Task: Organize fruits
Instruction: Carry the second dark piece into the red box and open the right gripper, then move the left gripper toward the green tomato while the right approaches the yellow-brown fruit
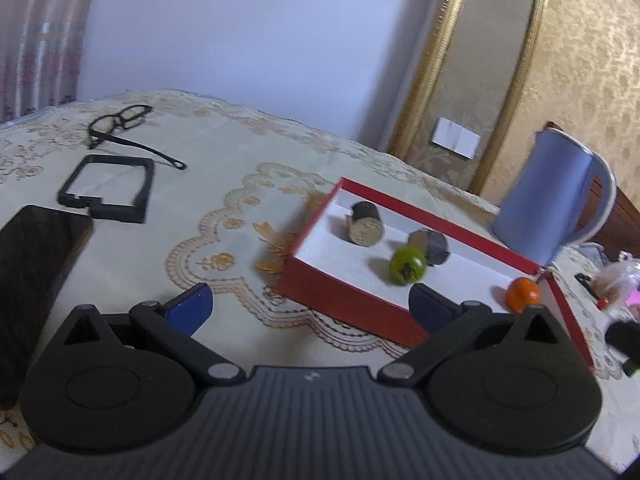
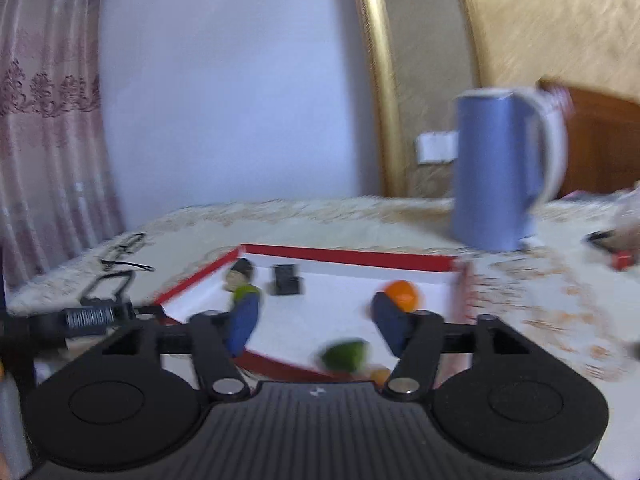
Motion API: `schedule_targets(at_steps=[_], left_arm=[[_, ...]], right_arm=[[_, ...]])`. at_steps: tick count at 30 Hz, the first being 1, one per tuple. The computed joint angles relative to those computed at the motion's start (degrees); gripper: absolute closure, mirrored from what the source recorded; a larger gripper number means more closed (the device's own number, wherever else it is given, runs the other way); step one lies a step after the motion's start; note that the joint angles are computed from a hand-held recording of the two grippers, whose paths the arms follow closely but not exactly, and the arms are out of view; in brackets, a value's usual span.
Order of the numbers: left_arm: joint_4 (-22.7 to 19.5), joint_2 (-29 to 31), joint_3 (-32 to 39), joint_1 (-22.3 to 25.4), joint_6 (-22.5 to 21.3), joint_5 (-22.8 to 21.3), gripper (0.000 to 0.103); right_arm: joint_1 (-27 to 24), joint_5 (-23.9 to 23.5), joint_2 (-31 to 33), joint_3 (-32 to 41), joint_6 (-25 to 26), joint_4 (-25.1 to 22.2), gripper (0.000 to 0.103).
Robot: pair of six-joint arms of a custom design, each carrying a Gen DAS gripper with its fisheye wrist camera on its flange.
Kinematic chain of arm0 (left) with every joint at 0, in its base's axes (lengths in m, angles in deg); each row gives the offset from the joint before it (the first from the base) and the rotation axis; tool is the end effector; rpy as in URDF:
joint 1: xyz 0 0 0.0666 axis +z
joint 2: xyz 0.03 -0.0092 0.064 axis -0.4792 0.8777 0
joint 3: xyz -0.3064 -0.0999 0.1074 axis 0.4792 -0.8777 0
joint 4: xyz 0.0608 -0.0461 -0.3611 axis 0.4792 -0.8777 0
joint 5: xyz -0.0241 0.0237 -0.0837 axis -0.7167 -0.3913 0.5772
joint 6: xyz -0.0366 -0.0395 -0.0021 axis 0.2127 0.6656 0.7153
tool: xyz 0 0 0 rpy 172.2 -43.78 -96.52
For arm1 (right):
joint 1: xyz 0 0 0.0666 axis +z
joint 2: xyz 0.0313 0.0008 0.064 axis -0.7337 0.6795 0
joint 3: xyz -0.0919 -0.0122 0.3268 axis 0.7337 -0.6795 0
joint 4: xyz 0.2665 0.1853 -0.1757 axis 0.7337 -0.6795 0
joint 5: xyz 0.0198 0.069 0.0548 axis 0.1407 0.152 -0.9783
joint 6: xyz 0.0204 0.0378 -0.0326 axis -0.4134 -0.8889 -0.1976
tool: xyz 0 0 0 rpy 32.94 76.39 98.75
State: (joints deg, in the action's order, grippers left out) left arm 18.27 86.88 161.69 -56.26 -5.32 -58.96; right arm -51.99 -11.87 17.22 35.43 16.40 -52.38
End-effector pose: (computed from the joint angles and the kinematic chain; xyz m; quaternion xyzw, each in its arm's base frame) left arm 0.5017 -0.2430 0.3324 -0.1946 0.8321 -0.0575 0.5161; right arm 0.5033 -0.0252 0.3562 -0.1446 0.8024 0.1624 0.5558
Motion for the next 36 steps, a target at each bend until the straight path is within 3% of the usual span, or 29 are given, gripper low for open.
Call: schedule_targets(at_steps=[2, 5, 7, 12, 16, 18, 20, 24, 27, 30, 32, 36], left_arm=[[2.1, -1.0, -1.5, -0.4, -1.5, 1.7, 0.000], [4.7, -2.6, -3.8, -1.9, -3.8, 5.1, 0.000], [4.1, -2.4, -3.3, -3.7, -7.9, 5.0, 0.000], [0.4, 1.7, 2.4, -9.0, -21.0, -5.0, 0.000], [-3.2, 6.8, 8.7, -11.5, -27.8, -13.5, 0.000], [-3.0, 8.5, 10.3, -12.1, -30.5, -16.1, 0.000], [-2.8, 8.8, 10.7, -12.4, -32.3, -15.7, 0.000], [-0.7, 6.8, 8.4, -12.3, -32.5, -10.8, 0.000], [-3.5, 7.0, 9.4, -12.1, -31.2, -8.1, 0.000], [-6.6, 8.5, 11.4, -11.9, -30.5, -7.7, 0.000], [-8.1, 9.1, 12.0, -12.1, -30.1, -9.6, 0.000], [-5.8, 6.0, 8.1, -11.3, -27.5, -10.4, 0.000]], right_arm=[[-0.8, 2.3, -2.4, -3.7, 0.6, 2.2, 0.036], [-1.9, 2.8, -2.2, -3.9, -0.2, 1.9, 0.036], [-2.1, 3.7, -1.2, -3.3, -0.6, 1.4, 0.028], [-1.5, 7.3, -0.4, -3.7, -0.5, 2.2, 0.014], [-1.9, 7.1, -0.8, -4.6, -1.5, 3.4, 0.002], [-2.2, 6.9, -0.8, -4.7, -2.0, 3.5, 0.002], [-2.3, 6.7, -0.6, -4.4, -2.1, 3.0, 0.001], [-2.4, 7.2, -0.5, -4.2, -2.5, 2.5, 0.000], [-2.5, 7.4, -0.3, -4.0, -3.0, 2.3, 0.000], [-2.5, 7.5, -0.3, -3.9, -3.1, 2.2, 0.000], [-2.5, 6.6, -0.4, -4.2, -2.7, 2.7, 0.000], [-2.3, 5.6, -0.8, -4.6, -1.1, 3.0, 0.000]])
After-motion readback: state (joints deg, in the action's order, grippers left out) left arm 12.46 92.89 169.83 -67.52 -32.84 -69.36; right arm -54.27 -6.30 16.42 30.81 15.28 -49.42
